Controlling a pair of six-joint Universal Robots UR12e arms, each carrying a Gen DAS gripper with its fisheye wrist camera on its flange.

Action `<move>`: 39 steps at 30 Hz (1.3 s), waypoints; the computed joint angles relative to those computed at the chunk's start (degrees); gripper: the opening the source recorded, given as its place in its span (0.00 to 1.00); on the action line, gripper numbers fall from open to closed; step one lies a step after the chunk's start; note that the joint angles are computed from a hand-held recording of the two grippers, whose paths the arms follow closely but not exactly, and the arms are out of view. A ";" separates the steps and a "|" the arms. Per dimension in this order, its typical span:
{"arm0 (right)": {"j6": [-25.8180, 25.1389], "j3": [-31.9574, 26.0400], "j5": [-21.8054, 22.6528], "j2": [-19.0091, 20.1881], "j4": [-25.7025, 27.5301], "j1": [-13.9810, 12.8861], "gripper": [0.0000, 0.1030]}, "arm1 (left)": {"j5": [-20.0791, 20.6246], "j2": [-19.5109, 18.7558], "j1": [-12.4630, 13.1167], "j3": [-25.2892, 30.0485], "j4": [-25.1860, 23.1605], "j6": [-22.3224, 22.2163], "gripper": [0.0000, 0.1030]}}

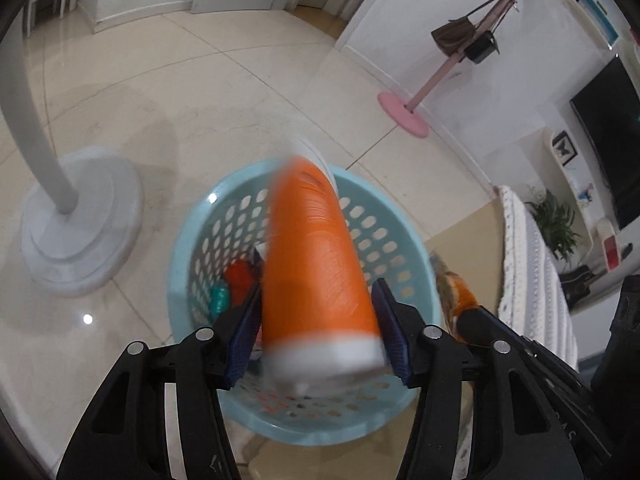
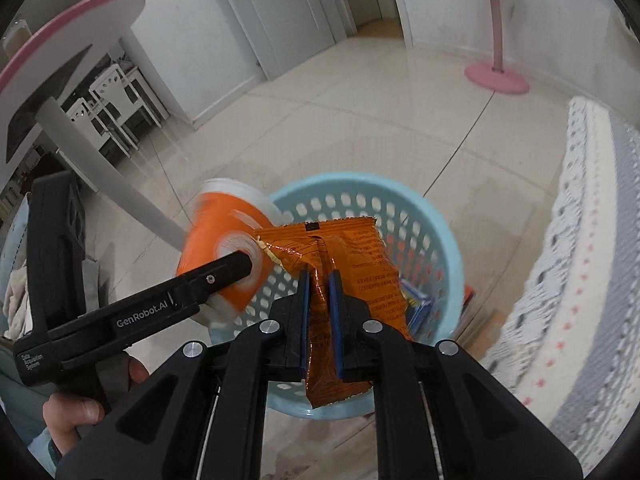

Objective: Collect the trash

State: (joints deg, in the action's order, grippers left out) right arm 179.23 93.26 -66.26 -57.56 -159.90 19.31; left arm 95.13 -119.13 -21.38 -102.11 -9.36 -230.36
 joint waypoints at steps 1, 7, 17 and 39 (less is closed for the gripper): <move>0.15 -0.06 -0.29 0.04 0.13 0.18 0.11 | 0.18 0.00 0.01 0.00 -0.07 0.17 0.50; 1.96 -0.41 1.24 0.06 0.88 -0.68 0.15 | 0.53 0.22 -0.09 -0.16 0.64 -0.74 0.55; 3.40 4.76 1.32 -4.68 -4.42 -3.06 0.47 | 6.48 1.76 -2.62 0.77 5.08 1.45 0.58; 5.79 30.66 -20.60 -22.28 -34.96 -7.84 0.64 | 24.74 1.00 -18.52 5.73 9.00 13.69 0.74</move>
State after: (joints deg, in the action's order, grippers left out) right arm 185.02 123.92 -86.86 -79.83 -194.86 11.46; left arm 119.87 -118.13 -39.90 -96.38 -0.37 -216.66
